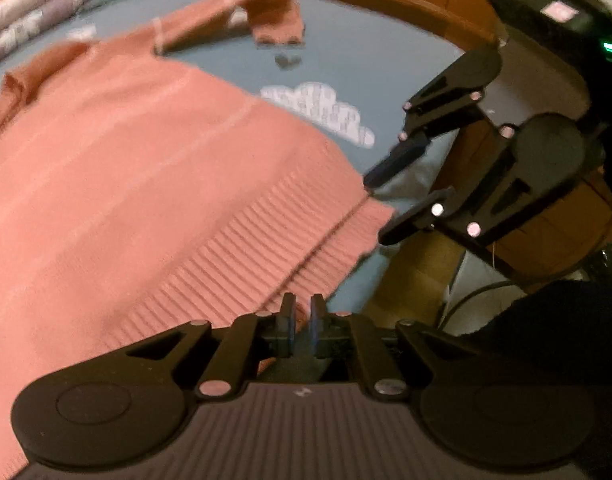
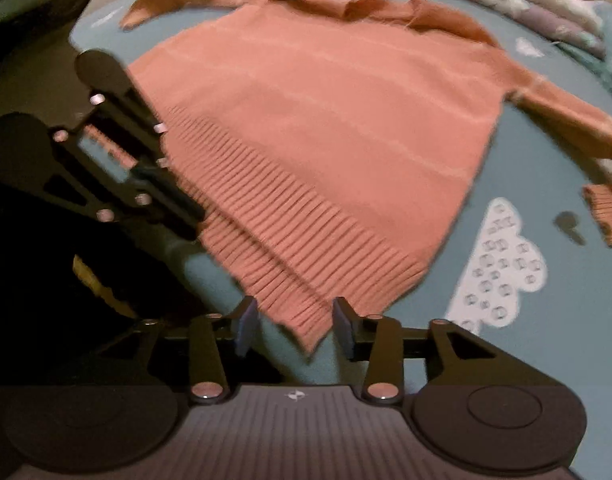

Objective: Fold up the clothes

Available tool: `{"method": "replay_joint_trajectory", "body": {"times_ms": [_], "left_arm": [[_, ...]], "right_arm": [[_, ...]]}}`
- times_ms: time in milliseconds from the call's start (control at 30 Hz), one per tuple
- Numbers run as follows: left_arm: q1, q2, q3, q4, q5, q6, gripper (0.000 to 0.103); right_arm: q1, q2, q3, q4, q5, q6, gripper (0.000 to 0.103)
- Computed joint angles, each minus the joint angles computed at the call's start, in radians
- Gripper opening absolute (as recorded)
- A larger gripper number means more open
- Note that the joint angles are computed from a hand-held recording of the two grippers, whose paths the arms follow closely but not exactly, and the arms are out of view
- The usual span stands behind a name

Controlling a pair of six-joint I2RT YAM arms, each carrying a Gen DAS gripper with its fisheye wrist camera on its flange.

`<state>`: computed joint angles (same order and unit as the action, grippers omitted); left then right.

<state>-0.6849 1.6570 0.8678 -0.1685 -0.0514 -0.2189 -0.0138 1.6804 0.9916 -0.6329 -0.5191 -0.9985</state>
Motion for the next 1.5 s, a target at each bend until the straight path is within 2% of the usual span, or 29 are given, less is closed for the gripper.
{"method": "replay_joint_trajectory", "body": {"times_ms": [67,100,267,367,467,533,600,667,733,800,867,933,1000,1100,1200,1300,1500], "left_arm": [[0.017,-0.037,-0.007,-0.015,-0.051,0.006,0.021],[0.032,-0.048,-0.008,-0.021,-0.076,0.001,0.022],[0.134,-0.065,-0.026,-0.030,-0.136,-0.068,0.022],[0.174,-0.061,-0.045,-0.066,-0.176,-0.100,0.022],[0.205,-0.106,-0.138,-0.036,-0.165,-0.145,0.024],[0.214,-0.182,-0.229,0.009,-0.142,-0.184,0.029],[0.217,-0.235,-0.297,0.044,-0.127,-0.220,0.031],[0.213,-0.283,-0.342,0.050,-0.123,-0.263,0.032],[0.220,-0.324,-0.348,0.009,-0.113,-0.283,0.032],[0.230,-0.344,-0.327,-0.039,-0.130,-0.262,0.032],[0.253,-0.353,-0.305,-0.066,-0.197,-0.220,0.038],[0.310,-0.355,-0.282,-0.071,-0.240,-0.181,0.038],[0.405,-0.338,-0.268,-0.031,-0.219,-0.167,0.039],[0.545,-0.287,-0.269,0.058,-0.177,-0.145,0.039],[0.637,-0.193,-0.229,0.018,-0.183,-0.189,0.039],[0.678,-0.249,-0.311,0.046,-0.140,-0.241,0.040],[0.712,-0.314,-0.260,-0.068,-0.112,-0.109,0.040]], "right_arm": [[-0.011,0.002,0.016,0.035,-0.037,0.078,0.066],[-0.002,0.018,0.034,0.060,-0.053,0.139,0.066],[0.070,0.140,0.118,0.184,-0.102,0.418,0.067],[0.118,0.183,0.100,0.249,-0.048,0.506,0.068],[0.114,0.149,0.024,0.301,-0.037,0.476,0.079],[0.110,0.139,0.002,0.310,-0.021,0.468,0.095],[0.099,0.129,-0.028,0.328,-0.026,0.477,0.103],[0.102,0.117,-0.058,0.361,-0.022,0.469,0.103],[0.127,0.109,-0.070,0.383,0.020,0.464,0.103],[0.155,0.103,-0.072,0.390,0.063,0.463,0.103],[0.181,0.108,-0.067,0.399,0.099,0.472,0.103],[0.198,0.108,-0.056,0.390,0.124,0.500,0.103],[0.204,0.106,-0.039,0.370,0.130,0.542,0.103],[0.203,0.113,0.005,0.330,0.083,0.616,0.103],[0.223,0.105,0.011,0.366,0.074,0.689,0.103],[0.244,0.116,0.024,0.389,0.078,0.721,0.103],[0.292,0.206,0.096,0.432,0.146,0.757,0.103]]}}
